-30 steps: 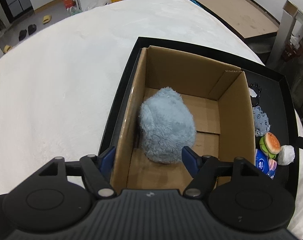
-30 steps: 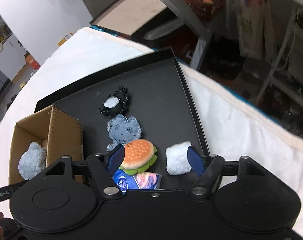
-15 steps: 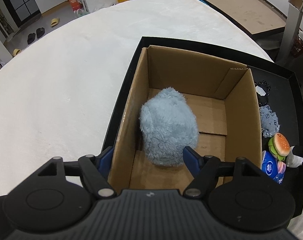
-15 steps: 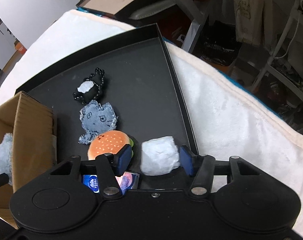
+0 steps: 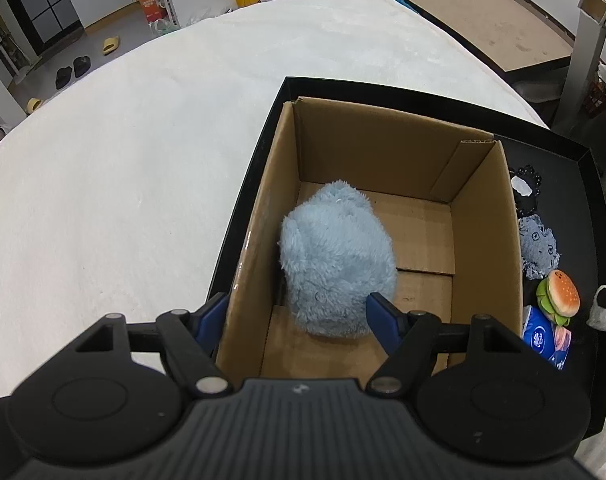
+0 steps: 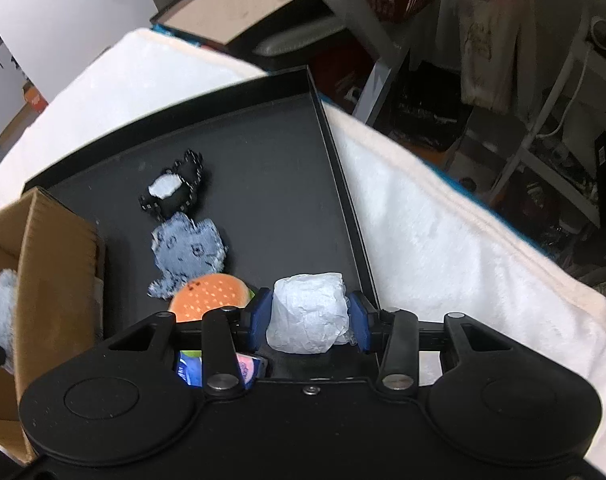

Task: Organize soft objects
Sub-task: 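Grasp the white crumpled tissue ball with the right gripper, then carry the tissue ball into the box beside the fluffy ball and release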

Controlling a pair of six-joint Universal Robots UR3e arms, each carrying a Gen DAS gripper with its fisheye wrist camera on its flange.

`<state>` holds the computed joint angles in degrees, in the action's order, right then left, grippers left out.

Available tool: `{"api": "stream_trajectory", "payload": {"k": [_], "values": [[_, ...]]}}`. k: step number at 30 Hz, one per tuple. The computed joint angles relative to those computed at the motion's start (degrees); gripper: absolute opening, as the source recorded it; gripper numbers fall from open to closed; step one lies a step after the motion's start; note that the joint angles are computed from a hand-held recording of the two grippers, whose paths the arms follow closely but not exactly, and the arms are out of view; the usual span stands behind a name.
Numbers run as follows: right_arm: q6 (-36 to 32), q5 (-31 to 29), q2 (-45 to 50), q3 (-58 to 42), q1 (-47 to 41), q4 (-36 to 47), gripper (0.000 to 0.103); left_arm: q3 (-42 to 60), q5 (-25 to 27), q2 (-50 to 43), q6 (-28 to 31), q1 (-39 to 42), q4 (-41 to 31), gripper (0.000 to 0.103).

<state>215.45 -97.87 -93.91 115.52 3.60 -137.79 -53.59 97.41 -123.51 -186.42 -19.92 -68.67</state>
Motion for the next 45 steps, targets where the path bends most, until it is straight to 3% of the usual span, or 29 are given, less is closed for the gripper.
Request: {"api": "stream_trajectory", "payload": {"k": [18,29,33,41,45], "values": [[2.4,-2.7,0.2,-9.6,6.4,0.4,0.041,-4.5,-3.4,4.2,2.9,3.3,1.9,0.073],[1.0,-2.8,3.9,-14.1,11.4,-6.7,0.041,-10.4,-8.5,8.1,4.3,6.5,4.4,0.068],[0.0,-2.6,6.4,-16.7,12.9,-8.3,0.041,-12.1,-10.5,9.3,4.9,7.9,4.5,0.061],[-0.7,-3.6,11.2,-22.5,15.9,-9.1,0.041,-14.6,-14.5,10.7,6.8,11.0,3.5,0.035],[-1.2,-4.1,14.1,-25.8,17.3,-8.3,0.041,-15.9,-16.5,11.0,7.7,12.1,3.0,0.027]]}}
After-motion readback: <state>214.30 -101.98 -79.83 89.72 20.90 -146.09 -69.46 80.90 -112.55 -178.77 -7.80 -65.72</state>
